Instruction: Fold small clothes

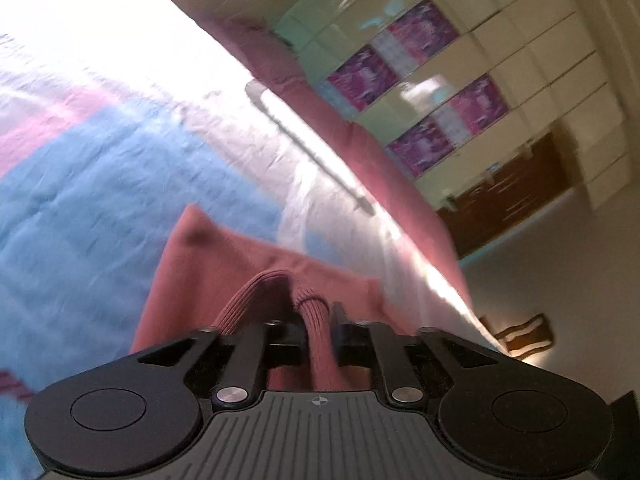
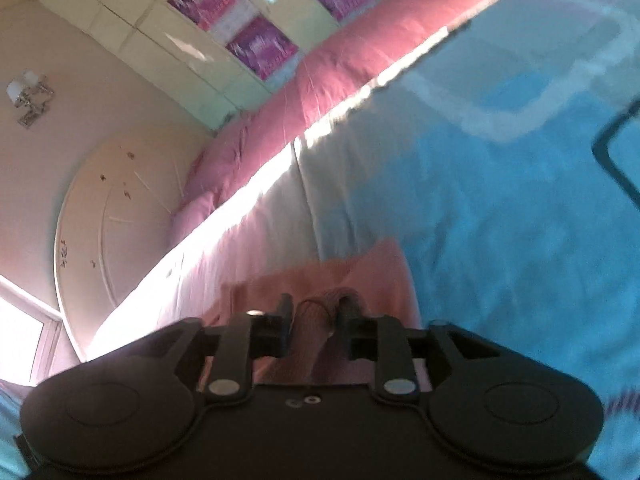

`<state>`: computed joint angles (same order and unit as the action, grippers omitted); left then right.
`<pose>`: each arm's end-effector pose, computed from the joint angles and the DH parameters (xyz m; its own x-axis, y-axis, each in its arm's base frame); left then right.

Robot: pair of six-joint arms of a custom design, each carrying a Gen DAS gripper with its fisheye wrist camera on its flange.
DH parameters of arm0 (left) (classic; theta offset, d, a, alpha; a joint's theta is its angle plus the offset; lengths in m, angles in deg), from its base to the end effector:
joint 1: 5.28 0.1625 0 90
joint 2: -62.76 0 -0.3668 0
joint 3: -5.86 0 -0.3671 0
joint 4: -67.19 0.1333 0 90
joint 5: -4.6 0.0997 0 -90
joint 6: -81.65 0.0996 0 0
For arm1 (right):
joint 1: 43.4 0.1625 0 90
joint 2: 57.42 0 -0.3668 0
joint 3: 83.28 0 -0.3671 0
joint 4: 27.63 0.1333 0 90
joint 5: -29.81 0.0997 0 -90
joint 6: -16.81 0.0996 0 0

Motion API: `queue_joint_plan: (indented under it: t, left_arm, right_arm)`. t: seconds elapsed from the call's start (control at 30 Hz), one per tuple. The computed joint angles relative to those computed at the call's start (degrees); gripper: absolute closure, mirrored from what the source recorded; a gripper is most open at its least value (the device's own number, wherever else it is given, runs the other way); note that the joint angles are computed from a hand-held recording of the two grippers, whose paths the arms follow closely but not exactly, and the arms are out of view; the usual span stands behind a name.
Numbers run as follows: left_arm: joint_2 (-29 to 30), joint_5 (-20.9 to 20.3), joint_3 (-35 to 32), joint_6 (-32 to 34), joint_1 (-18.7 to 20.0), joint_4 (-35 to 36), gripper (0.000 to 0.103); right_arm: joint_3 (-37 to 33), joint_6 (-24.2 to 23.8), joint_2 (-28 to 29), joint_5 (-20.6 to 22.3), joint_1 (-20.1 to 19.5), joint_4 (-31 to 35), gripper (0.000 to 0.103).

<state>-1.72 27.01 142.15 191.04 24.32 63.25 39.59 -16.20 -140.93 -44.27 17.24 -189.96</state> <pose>-0.0579 -0.2921 0.0720 -0.9228 -0.3787 0.0710 -0.1959 0.3023 -0.9329 -0.0861 -0.4806 0.2680 -0.9883 -0.1121 0.1035 -0.1515 0.7991 -0.5817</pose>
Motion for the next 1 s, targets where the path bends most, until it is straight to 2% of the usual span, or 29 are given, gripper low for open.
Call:
queue_joint_plan:
  t: [0.03, 0.07, 0.1, 0.17, 0.2, 0.27, 0.33, 0.4, 0.47, 0.53, 0.57, 0.6, 0.63, 0.67, 0.7, 0.73, 0.77, 0.8, 0.83, 0.87, 0.93, 1.0]
  left_arm:
    - [-0.2, -2.3, 1.1, 0.0, -1.5, -0.5, 0.045]
    - [1.4, -5.8, 0.9, -1.4, -2.8, 1.0, 0.026]
    - [1.2, -7.4, 1.3, -0.4, -3.4, 1.2, 0.026]
    - [-3.5, -5.8, 1.6, 8.8, -1.4, -0.5, 0.026]
    - [-5.2, -4.0, 0.9, 14.5, 0.5, -0.4, 0.026]
    - [-3.7, -0.8, -3.7, 21.8, 4.4, 4.8, 0.027]
    - [-1.1, 2.0, -7.8, 26.7, 7.3, 9.7, 0.032]
    - [2.7, 3.6, -12.2, 30.5, 9.7, 15.1, 0.042]
    - [6.2, 4.4, -16.4, 34.4, 12.3, 17.3, 0.047]
    - [8.3, 4.0, -18.2, 36.1, 13.0, 18.3, 0.05]
    - [8.8, 3.7, -18.3, 36.2, 12.8, 18.4, 0.065]
    - [8.5, 3.8, -18.1, 37.3, 12.7, 17.4, 0.092]
    - [8.3, 2.6, -17.0, 38.2, 11.5, 15.1, 0.092]
    - [7.9, -1.1, -14.6, 40.7, 8.6, 10.3, 0.092]
    - [7.3, -4.8, -11.6, 40.7, 4.9, 6.2, 0.093]
    - [7.6, -7.9, -9.9, 38.5, 2.4, 4.4, 0.092]
    - [8.9, -9.8, -9.8, 35.4, 1.8, 5.1, 0.092]
    - [9.7, -9.4, -10.3, 31.9, 2.5, 7.3, 0.092]
    - [9.5, -8.7, -10.6, 30.7, 3.4, 7.7, 0.092]
    - [9.1, -9.0, -10.5, 32.0, 3.7, 6.4, 0.092]
    - [7.3, -9.1, -10.1, 36.2, 3.9, 3.2, 0.092]
    - [7.4, -9.3, -10.9, 36.2, 4.6, 4.1, 0.092]
  right_arm:
    - [0.1, -0.6, -0.2, 1.9, -0.7, -0.3, 0.051]
    - [0.6, -1.5, -0.5, 3.9, -1.4, -1.5, 0.047]
    - [1.2, -3.2, -0.8, 5.5, -2.0, -3.2, 0.046]
    - [0.5, -5.4, -0.9, 5.9, -1.8, -3.0, 0.048]
    - [0.0, -7.3, -0.7, 5.0, -1.3, -2.5, 0.05]
    - [-0.8, -11.0, 0.3, 1.5, 0.5, -2.6, 0.057]
    - [-1.3, -14.6, 1.7, -2.3, 2.3, -3.2, 0.058]
    - [-1.7, -18.3, 3.9, -6.3, 4.4, -5.2, 0.06]
    - [-1.7, -21.6, 5.6, -10.7, 6.3, -7.1, 0.066]
    - [-1.1, -25.2, 7.2, -14.8, 7.9, -10.2, 0.082]
    - [-0.4, -28.0, 8.2, -16.8, 8.7, -13.2, 0.085]
    - [0.1, -30.6, 9.0, -18.2, 9.3, -15.2, 0.09]
    - [0.8, -32.8, 9.2, -18.4, 9.5, -17.0, 0.094]
    - [1.7, -34.8, 9.1, -18.3, 9.7, -18.7, 0.094]
    - [3.3, -36.4, 8.2, -16.1, 9.1, -20.9, 0.095]
    - [5.3, -36.4, 6.5, -11.4, 7.7, -23.1, 0.095]
    - [6.7, -34.2, 4.7, -7.4, 6.3, -23.9, 0.095]
    - [6.9, -33.1, 4.6, -5.7, 5.6, -25.0, 0.095]
    - [6.9, -33.5, 5.5, -6.5, 5.7, -26.7, 0.095]
    - [6.7, -33.9, 6.3, -7.9, 6.2, -27.2, 0.095]
    - [6.8, -34.4, 7.1, -8.1, 6.9, -28.4, 0.095]
    - [7.2, -34.2, 7.6, -8.0, 7.4, -30.4, 0.095]
